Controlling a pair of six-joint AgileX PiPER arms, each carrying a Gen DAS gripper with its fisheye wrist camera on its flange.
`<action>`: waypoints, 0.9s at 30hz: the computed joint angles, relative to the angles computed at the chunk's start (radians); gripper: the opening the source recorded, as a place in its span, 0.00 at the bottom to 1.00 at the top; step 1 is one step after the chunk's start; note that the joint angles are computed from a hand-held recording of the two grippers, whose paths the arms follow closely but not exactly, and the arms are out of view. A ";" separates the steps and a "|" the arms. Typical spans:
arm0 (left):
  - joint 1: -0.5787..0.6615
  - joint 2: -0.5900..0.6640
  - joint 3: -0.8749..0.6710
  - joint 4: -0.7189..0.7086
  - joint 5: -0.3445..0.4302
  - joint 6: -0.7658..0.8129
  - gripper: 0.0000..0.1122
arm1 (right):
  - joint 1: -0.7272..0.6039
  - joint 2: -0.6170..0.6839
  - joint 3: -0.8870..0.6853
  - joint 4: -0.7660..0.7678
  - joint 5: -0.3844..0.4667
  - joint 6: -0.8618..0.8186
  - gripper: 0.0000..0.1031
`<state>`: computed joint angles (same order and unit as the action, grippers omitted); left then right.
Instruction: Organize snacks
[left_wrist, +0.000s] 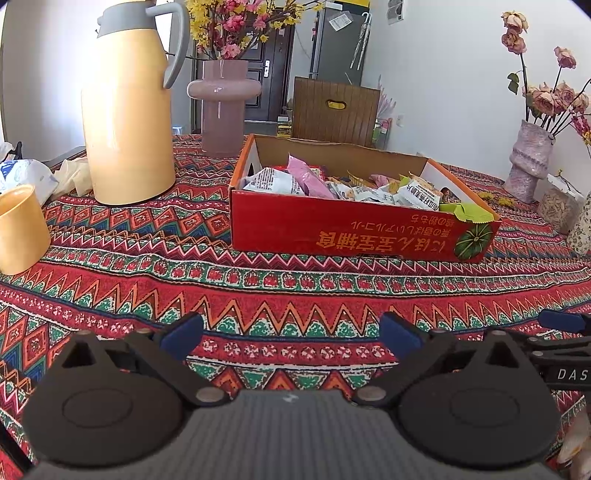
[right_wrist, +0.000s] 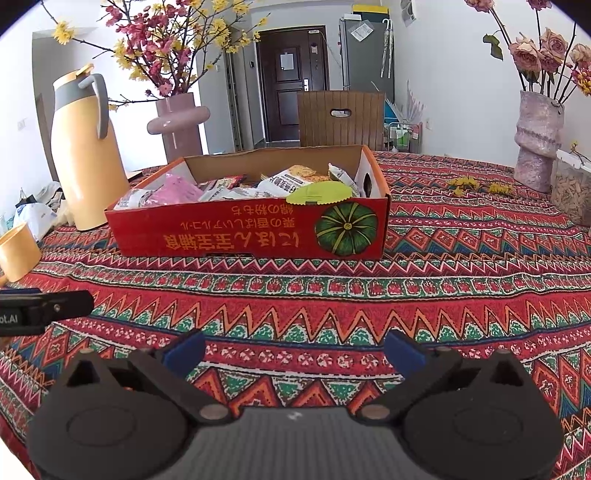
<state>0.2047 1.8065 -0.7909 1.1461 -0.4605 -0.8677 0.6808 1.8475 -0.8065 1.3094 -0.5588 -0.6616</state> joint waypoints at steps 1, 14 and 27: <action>0.001 0.001 -0.001 0.002 -0.001 -0.001 0.92 | 0.000 0.000 0.000 0.000 0.000 0.000 1.00; 0.000 0.001 0.000 0.005 -0.002 -0.005 0.92 | 0.000 -0.003 0.002 0.001 -0.001 -0.001 1.00; -0.003 -0.006 0.002 0.009 -0.002 -0.012 0.92 | -0.001 -0.006 0.002 0.004 0.000 -0.006 1.00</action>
<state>0.2012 1.8006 -0.7887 1.1547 -0.4622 -0.8796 0.6794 1.8413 -0.8041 1.3136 -0.5587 -0.6671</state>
